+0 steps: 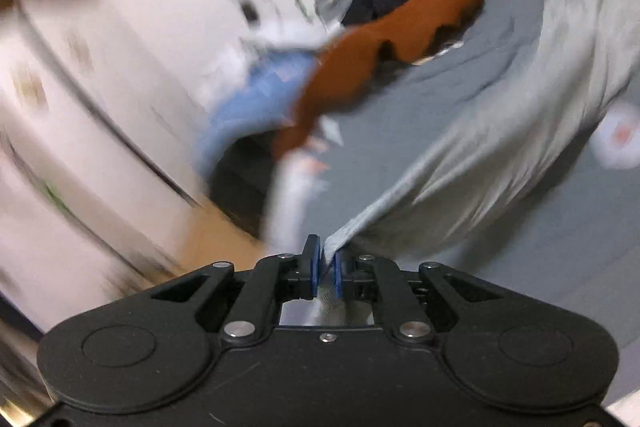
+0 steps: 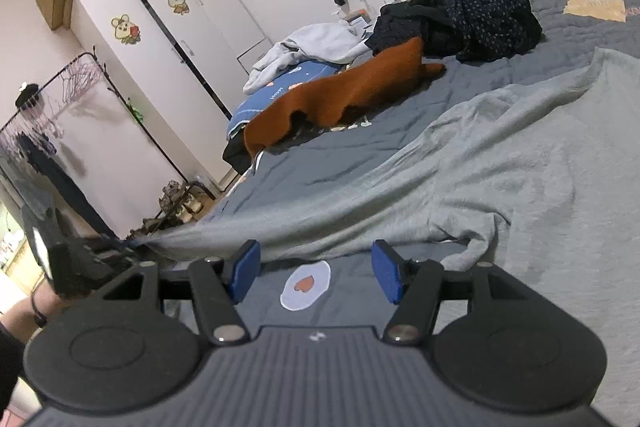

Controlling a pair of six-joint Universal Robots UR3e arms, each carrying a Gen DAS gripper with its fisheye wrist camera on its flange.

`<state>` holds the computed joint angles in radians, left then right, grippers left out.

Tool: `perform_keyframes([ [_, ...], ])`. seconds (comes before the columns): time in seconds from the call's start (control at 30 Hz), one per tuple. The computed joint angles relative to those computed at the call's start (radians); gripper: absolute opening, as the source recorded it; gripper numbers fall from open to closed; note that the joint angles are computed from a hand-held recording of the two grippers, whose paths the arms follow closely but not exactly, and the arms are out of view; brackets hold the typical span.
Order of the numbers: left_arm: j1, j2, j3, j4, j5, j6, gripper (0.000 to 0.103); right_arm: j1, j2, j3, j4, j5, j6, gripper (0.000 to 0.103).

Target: Fold clothes

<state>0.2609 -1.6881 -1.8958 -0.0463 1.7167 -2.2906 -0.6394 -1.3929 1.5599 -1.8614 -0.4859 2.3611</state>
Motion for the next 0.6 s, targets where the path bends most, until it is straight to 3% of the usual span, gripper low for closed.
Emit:
perform_keyframes([
  [0.03,-0.005,-0.005,-0.009,0.046,0.023,0.073,0.01,0.004,-0.001,0.001,-0.001,0.003,0.001,0.061],
  [0.07,-0.003,0.0,0.005,0.008,0.033,0.062,0.014,0.008,-0.003,0.004,-0.004,0.004,0.003,0.061],
  [0.13,0.004,0.016,0.036,-0.096,0.04,0.018,0.036,0.016,-0.001,0.003,0.001,0.003,0.001,0.061],
  [0.17,0.024,0.037,0.043,-0.184,0.006,-0.032,0.053,0.02,0.0,0.003,-0.001,-0.001,0.004,0.061],
  [0.2,0.045,0.054,0.052,-0.271,-0.032,-0.077,0.056,0.024,0.0,0.004,-0.005,-0.005,0.01,0.061],
  [0.3,0.104,0.098,0.029,-0.421,-0.122,-0.193,0.056,0.025,0.002,0.0,0.011,-0.01,-0.005,0.061],
  [0.4,0.225,0.181,-0.046,-0.51,-0.294,-0.281,0.056,0.018,0.004,0.005,-0.006,-0.027,0.004,0.061],
  [0.53,0.409,0.265,-0.159,-0.518,-0.512,-0.413,0.057,0.002,0.013,0.009,-0.004,-0.027,0.016,0.061],
  [0.6,0.453,0.256,-0.172,-0.475,-0.562,-0.493,0.057,0.002,0.018,0.011,-0.022,-0.034,0.029,0.061],
])
